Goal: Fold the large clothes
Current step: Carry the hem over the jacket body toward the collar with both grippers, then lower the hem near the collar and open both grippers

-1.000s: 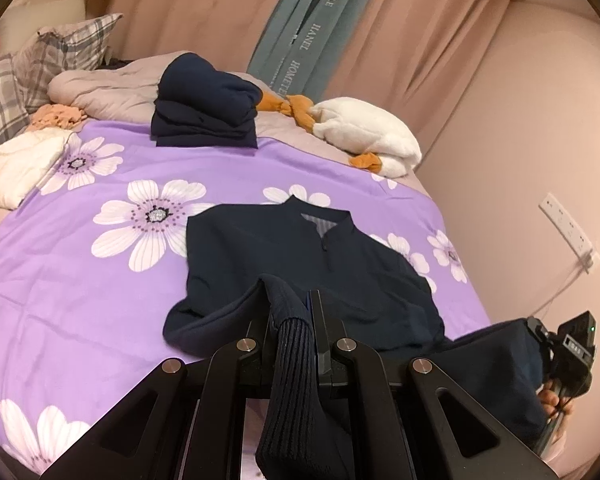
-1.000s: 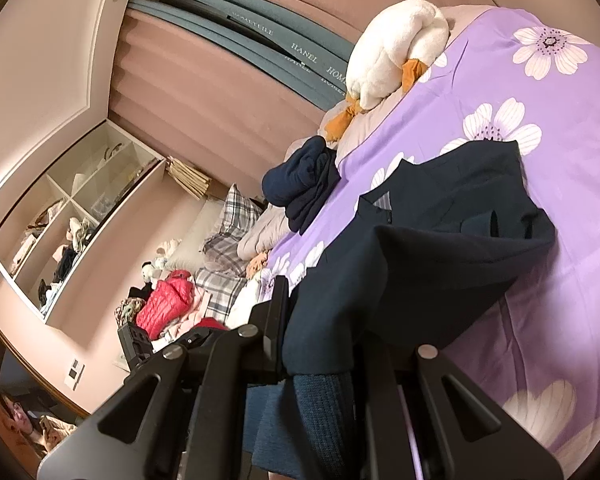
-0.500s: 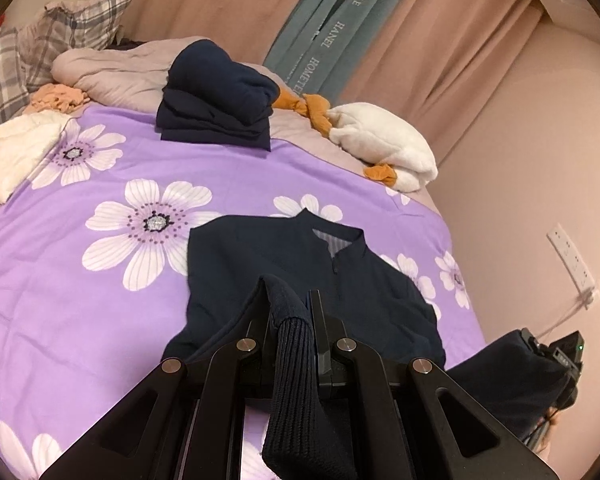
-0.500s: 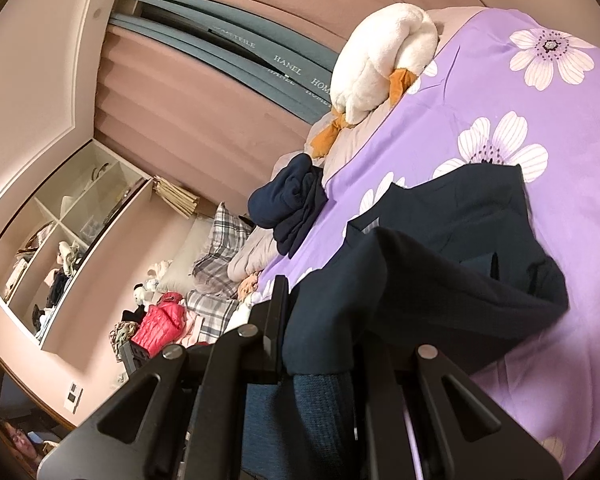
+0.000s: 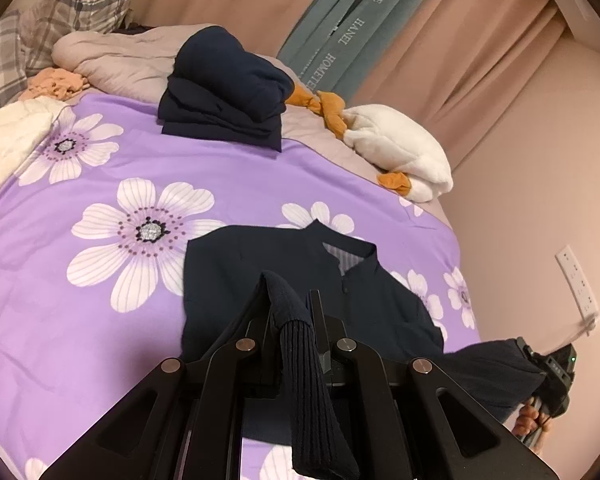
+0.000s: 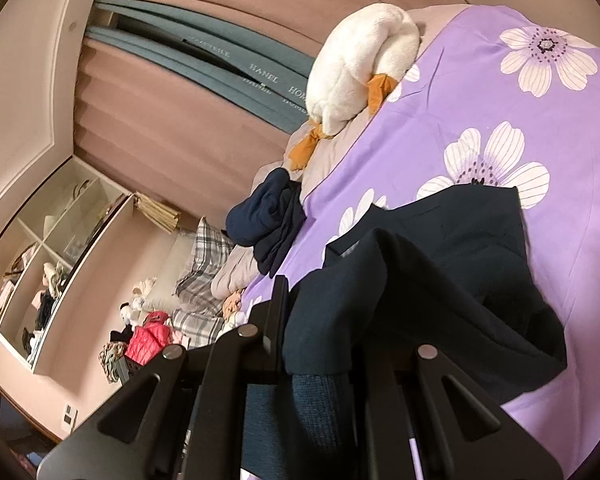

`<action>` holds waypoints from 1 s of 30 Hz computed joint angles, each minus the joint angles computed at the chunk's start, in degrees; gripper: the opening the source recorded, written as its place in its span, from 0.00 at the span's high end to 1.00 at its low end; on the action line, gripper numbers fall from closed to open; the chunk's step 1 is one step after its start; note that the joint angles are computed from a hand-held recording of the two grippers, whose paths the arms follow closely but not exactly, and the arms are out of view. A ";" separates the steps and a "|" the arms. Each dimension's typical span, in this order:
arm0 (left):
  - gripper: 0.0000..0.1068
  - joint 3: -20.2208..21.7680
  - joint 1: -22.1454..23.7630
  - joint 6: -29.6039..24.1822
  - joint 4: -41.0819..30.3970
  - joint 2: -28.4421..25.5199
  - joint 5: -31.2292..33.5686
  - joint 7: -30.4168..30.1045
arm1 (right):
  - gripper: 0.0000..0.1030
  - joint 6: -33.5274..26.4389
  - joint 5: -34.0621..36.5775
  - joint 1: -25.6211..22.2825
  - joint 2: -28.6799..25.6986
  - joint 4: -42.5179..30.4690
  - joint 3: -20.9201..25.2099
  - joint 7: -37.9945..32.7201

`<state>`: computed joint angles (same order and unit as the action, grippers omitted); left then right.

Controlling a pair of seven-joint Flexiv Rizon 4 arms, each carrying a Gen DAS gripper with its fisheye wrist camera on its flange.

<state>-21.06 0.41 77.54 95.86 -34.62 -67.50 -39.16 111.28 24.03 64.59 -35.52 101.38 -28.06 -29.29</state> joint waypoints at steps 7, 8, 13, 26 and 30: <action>0.94 -0.23 -0.84 2.15 -4.71 -5.29 5.05 -3.10 | 0.89 -6.31 -3.16 0.33 -3.05 -1.14 -4.45 3.22; 0.94 -0.33 -0.76 2.33 -5.27 -5.89 6.18 -4.08 | 0.89 -7.20 -3.95 0.67 -3.61 -1.15 -5.42 4.05; 0.94 2.28 -1.60 -0.11 -10.78 -10.30 14.11 -12.85 | 0.89 -8.42 -7.77 -0.36 -5.86 -1.68 -6.62 7.86; 0.94 8.51 -3.51 -9.47 -26.54 -19.25 30.76 -31.38 | 0.89 -11.06 -19.44 -9.64 -9.09 -7.87 -1.85 14.44; 0.94 11.32 -4.67 -13.90 -33.67 -22.67 36.41 -36.73 | 0.89 -13.29 -22.71 -13.57 -10.96 -12.06 0.34 16.45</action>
<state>-9.74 -4.26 63.63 62.19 -57.30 -31.09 -75.88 97.99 1.32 51.02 -46.47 89.32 -27.72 -12.84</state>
